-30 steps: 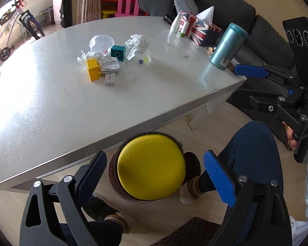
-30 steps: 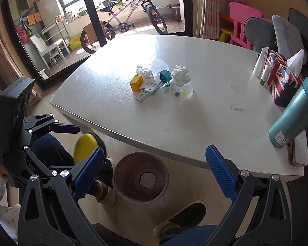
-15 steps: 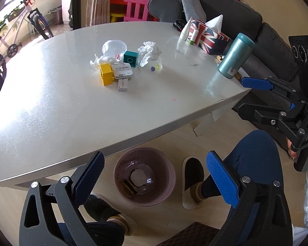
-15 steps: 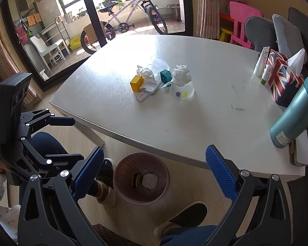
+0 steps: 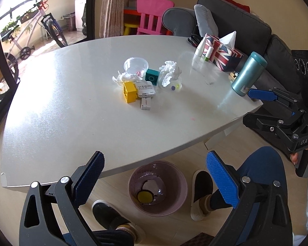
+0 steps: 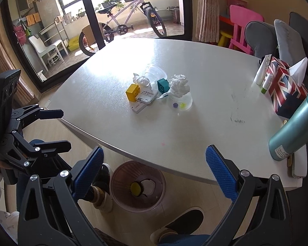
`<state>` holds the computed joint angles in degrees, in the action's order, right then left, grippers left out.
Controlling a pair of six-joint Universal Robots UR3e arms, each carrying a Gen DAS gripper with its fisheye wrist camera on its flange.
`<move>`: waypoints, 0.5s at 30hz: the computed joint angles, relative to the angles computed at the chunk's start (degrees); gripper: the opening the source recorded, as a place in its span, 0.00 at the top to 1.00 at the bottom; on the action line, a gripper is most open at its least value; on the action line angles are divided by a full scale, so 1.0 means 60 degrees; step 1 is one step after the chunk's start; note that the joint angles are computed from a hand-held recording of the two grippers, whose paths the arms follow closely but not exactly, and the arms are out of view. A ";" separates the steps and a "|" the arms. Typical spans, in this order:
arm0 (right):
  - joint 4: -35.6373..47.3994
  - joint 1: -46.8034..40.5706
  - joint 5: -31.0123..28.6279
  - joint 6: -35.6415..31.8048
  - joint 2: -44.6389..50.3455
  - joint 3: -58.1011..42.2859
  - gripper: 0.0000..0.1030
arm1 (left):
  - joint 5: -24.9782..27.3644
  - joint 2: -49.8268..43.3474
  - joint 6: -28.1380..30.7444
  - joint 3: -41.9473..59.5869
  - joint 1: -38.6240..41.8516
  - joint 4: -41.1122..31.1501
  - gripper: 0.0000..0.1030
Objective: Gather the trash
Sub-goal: 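Reach the right gripper to the crumpled white tissue and grasp it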
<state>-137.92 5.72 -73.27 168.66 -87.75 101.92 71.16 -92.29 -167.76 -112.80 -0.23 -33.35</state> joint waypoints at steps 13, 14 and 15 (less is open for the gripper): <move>0.0521 0.0089 -0.0449 0.0011 0.2583 -0.3180 0.05 | -0.0054 -0.0738 -0.0058 0.1119 0.0257 -0.0067 0.07; 0.0615 0.0101 -0.0440 -0.0024 0.2813 -0.3472 0.05 | -0.0056 -0.0785 -0.0066 0.1192 0.0265 -0.0075 0.07; 0.0729 0.0134 -0.0470 -0.0040 0.3077 -0.3819 0.05 | -0.0048 -0.0834 -0.0080 0.1244 0.0260 -0.0070 0.07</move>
